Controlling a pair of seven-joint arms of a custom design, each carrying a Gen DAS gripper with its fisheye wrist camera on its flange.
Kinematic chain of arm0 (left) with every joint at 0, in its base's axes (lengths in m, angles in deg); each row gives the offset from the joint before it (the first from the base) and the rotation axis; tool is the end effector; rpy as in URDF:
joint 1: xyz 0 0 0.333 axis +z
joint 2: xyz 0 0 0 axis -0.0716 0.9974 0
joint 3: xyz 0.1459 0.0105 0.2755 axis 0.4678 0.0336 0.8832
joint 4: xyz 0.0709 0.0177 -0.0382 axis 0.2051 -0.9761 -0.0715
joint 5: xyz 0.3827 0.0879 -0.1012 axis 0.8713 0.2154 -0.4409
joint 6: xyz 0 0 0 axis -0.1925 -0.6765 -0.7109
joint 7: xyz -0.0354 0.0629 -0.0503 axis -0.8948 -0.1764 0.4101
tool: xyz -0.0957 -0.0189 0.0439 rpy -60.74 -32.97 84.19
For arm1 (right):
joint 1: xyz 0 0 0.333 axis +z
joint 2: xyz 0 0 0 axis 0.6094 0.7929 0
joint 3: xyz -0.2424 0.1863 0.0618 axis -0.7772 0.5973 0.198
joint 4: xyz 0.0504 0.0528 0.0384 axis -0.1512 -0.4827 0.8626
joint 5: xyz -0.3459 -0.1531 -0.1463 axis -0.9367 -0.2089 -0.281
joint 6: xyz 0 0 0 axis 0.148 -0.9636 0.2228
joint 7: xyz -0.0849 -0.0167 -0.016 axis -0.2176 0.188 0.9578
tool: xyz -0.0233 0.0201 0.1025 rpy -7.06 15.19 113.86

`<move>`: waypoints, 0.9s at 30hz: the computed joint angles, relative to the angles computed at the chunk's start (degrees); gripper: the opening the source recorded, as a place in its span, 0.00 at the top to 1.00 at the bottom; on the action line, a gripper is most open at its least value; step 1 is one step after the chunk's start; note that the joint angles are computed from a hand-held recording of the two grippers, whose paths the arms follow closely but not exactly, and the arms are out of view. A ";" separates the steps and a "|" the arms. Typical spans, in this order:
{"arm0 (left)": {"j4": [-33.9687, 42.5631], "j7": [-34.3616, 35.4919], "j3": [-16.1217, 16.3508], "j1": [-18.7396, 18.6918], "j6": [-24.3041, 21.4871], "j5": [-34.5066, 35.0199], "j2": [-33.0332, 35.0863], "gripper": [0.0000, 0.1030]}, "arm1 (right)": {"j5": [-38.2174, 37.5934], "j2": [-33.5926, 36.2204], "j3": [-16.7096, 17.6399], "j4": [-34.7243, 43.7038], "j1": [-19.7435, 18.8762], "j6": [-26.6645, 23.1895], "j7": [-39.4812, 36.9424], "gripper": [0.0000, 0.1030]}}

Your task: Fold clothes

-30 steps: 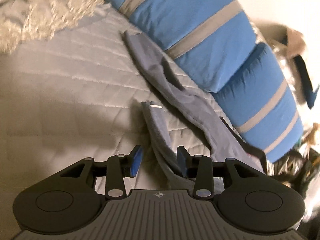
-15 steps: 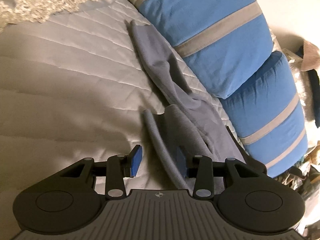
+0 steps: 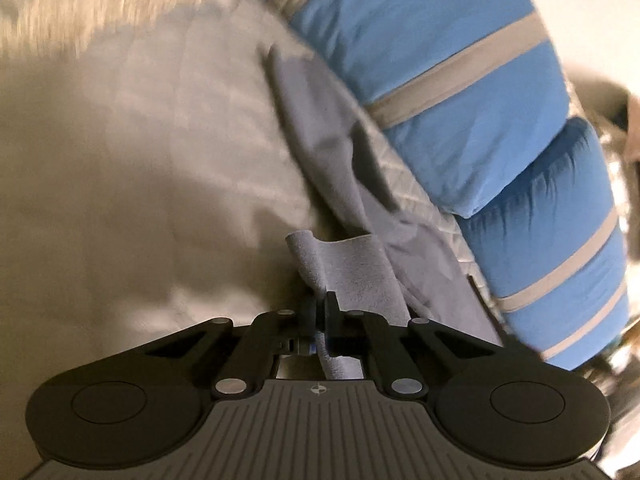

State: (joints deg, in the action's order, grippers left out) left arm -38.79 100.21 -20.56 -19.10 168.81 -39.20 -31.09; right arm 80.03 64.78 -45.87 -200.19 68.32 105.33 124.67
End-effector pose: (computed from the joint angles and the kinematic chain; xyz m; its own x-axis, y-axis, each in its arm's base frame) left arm 0.5106 -0.2714 0.4858 0.2588 -0.7530 0.6050 -0.6922 -0.5814 -0.4275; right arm 0.3725 0.3268 0.4765 0.7194 -0.6394 0.2714 -0.1892 -0.5563 -0.8091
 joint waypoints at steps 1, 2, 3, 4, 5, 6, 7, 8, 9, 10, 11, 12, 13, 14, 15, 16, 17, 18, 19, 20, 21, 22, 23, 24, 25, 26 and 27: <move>-0.41 -3.89 -0.61 1.31 -1.10 5.91 -1.41 0.97 | -0.07 -0.09 -3.70 -0.31 3.98 0.83 -0.32 0.22; -1.31 -5.82 -0.92 2.16 -3.04 9.70 -3.50 0.97 | -0.06 -0.23 -5.51 -0.47 5.96 1.04 -0.42 0.22; -2.18 -7.07 -1.20 2.87 -5.01 12.76 -5.58 0.97 | 0.06 -0.38 -5.37 -0.53 5.93 0.94 -0.30 0.21; -3.01 -7.81 -1.43 3.44 -7.01 15.30 -7.65 0.97 | 0.15 -0.52 -3.51 -0.67 4.19 0.96 -0.38 0.19; -3.82 -8.17 -1.63 3.90 -9.02 17.46 -9.72 0.97 | 0.25 -0.70 -0.42 -0.82 1.23 1.00 -0.52 0.17; -4.59 -8.22 -1.79 4.28 -11.02 19.35 -11.77 0.97 | 0.27 -0.94 2.18 -0.95 -1.22 1.00 -0.63 0.17; -5.76 -7.20 -1.24 3.80 -13.15 19.12 -13.67 0.97 | 0.15 -1.18 3.34 -1.12 -2.20 0.92 -0.76 0.16; -6.77 -6.78 -1.06 3.70 -15.51 19.24 -15.39 0.97 | 0.02 -1.33 3.39 -1.26 -2.09 0.81 -0.85 0.16; -7.79 -6.53 -0.94 3.73 -17.90 19.40 -17.06 0.97 | -0.07 -1.51 2.87 -1.44 -1.40 0.75 -0.89 0.15; -9.17 -6.41 -0.57 3.74 -19.08 19.31 -18.74 0.97 | -0.12 -1.73 1.90 -1.73 -0.24 0.81 -0.91 0.14; -10.52 -6.26 -0.23 3.79 -20.26 19.22 -20.42 0.97 | -0.15 -1.98 0.76 -2.06 1.09 0.94 -0.93 0.13; -11.67 -7.06 -0.07 4.05 -21.37 18.88 -21.75 0.97 | -0.10 -2.20 0.06 -2.37 1.96 1.25 -0.86 0.12; -12.79 -7.84 0.10 4.30 -22.50 18.53 -23.06 0.97 | 0.06 -2.37 -0.08 -2.64 2.21 1.63 -0.70 0.11; -13.73 -8.02 0.49 4.23 -23.01 18.05 -24.09 0.97 | 0.28 -2.56 -0.01 -2.84 2.17 1.82 -0.52 0.10; -14.66 -8.18 0.86 4.19 -23.52 17.56 -25.11 0.97 | 0.59 -2.77 0.78 -2.99 1.37 1.90 -0.34 0.10; -15.09 -8.28 0.80 4.25 -24.71 17.43 -25.77 0.97 | 0.94 -2.96 1.90 -3.11 0.22 2.00 -0.15 0.10; -15.50 -8.38 0.76 4.30 -25.91 17.32 -26.42 0.97 | 1.31 -3.16 3.16 -3.19 -1.03 2.04 0.05 0.10; -15.98 -8.32 1.00 4.12 -26.54 16.90 -26.99 0.97 | 1.67 -3.37 4.48 -3.26 -2.33 2.04 0.27 0.10; -16.46 -8.26 1.22 3.97 -27.16 16.47 -27.56 0.97 | 1.96 -3.56 5.61 -3.30 -3.43 1.97 0.49 0.10; -16.93 -8.19 1.44 3.83 -27.78 16.05 -28.13 0.97 | 2.18 -3.73 6.61 -3.31 -4.41 1.85 0.73 0.10; -17.40 -8.13 1.64 3.71 -28.41 15.62 -28.70 0.97 | 2.31 -3.98 7.42 -3.43 -5.21 1.85 0.95 0.10; -17.70 -8.00 1.94 3.58 -28.72 15.13 -28.91 0.97 | 2.40 -4.26 8.11 -3.61 -5.90 1.93 1.16 0.10; -17.74 -7.12 2.46 3.17 -29.19 14.41 -28.78 0.97 | 2.49 -4.55 8.78 -3.79 -6.56 1.99 1.36 0.09; -17.76 -6.22 2.93 2.82 -29.65 13.67 -28.64 0.96 | 2.76 -5.06 8.89 -4.16 -6.63 2.10 1.77 0.09; -18.05 -5.47 3.22 2.47 -30.36 12.92 -29.10 0.95 | 3.12 -5.69 8.71 -4.65 -6.39 2.21 2.31 0.09; -17.89 -4.52 3.38 2.22 -31.52 12.37 -29.26 0.94 | 3.43 -6.41 7.40 -5.26 -5.03 2.24 2.90 0.07; -17.33 -3.15 3.32 2.00 -32.97 12.26 -29.22 0.93 | 3.70 -7.21 5.54 -5.94 -3.13 2.20 3.51 0.06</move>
